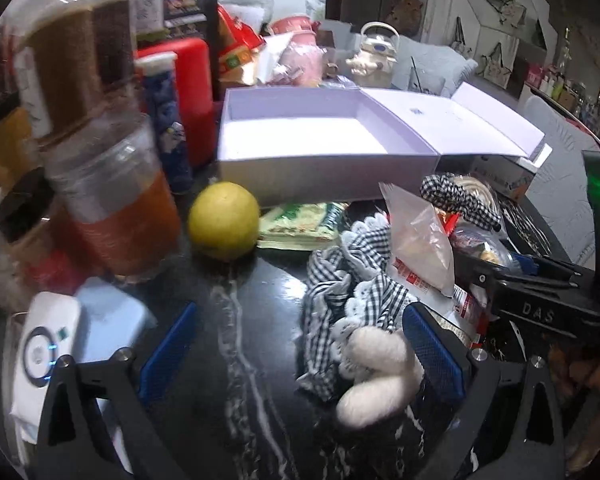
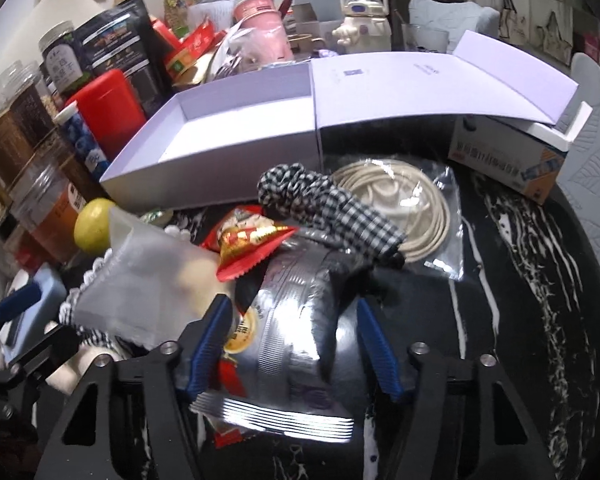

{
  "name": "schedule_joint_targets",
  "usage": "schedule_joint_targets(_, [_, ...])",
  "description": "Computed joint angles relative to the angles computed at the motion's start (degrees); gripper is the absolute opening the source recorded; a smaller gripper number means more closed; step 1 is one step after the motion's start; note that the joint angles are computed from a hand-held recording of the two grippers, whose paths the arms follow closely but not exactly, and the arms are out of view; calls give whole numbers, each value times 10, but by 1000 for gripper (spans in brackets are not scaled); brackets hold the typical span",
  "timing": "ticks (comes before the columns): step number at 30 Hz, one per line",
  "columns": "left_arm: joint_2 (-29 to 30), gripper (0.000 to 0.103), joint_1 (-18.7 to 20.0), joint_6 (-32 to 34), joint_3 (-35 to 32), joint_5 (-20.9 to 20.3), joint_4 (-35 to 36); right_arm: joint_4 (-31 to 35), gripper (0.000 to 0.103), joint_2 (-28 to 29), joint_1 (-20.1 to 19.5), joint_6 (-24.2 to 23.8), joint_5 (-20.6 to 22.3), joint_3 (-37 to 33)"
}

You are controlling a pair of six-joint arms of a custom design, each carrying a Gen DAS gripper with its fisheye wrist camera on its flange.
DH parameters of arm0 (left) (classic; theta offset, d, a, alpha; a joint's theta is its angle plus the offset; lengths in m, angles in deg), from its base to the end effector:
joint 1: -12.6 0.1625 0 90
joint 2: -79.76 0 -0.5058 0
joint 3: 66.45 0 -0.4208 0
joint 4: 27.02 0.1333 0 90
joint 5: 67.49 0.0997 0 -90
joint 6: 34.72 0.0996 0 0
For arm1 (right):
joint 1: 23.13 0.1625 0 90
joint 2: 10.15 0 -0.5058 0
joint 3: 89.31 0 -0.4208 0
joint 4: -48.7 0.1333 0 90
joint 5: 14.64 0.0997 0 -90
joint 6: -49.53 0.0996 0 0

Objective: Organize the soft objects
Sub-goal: 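Grasp the gingham cloth with the left tool while the right tool grasps the silver foil bag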

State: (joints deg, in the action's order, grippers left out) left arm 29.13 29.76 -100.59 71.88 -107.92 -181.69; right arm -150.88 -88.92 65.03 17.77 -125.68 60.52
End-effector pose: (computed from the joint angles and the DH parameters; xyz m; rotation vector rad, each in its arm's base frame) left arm -0.3245 -0.3191 0.0346 0.3627 2.3269 -0.8447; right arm 0.0856 -0.3739 0.2500 0.4917 -2.4726 0.7065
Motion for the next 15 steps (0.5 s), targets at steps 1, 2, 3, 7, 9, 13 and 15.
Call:
schedule_joint_targets(1, [6, 103, 7, 18, 0, -9, -29, 10, 50, -6, -6, -1, 9, 1])
schedule_joint_targets(2, [10, 103, 12, 29, 0, -14, -48, 17, 48, -12, -11, -1, 16, 3])
schedule_joint_targets(3, [14, 103, 16, 39, -1, -19, -65, 17, 47, -15, -15, -5, 22, 5])
schedule_joint_targets(7, [29, 97, 25, 52, -12, -23, -70, 38, 44, -40, -33, -6, 48, 9])
schedule_joint_targets(9, [35, 86, 31, 55, -17, -33, -64, 41, 43, -51, -39, -8, 51, 14])
schedule_joint_targets(13, [50, 57, 46, 79, -14, -70, -115, 41, 42, -74, -48, -14, 58, 25])
schedule_joint_targets(15, [54, 51, 35, 76, -15, -55, -104, 39, 42, -84, -52, -17, 63, 30])
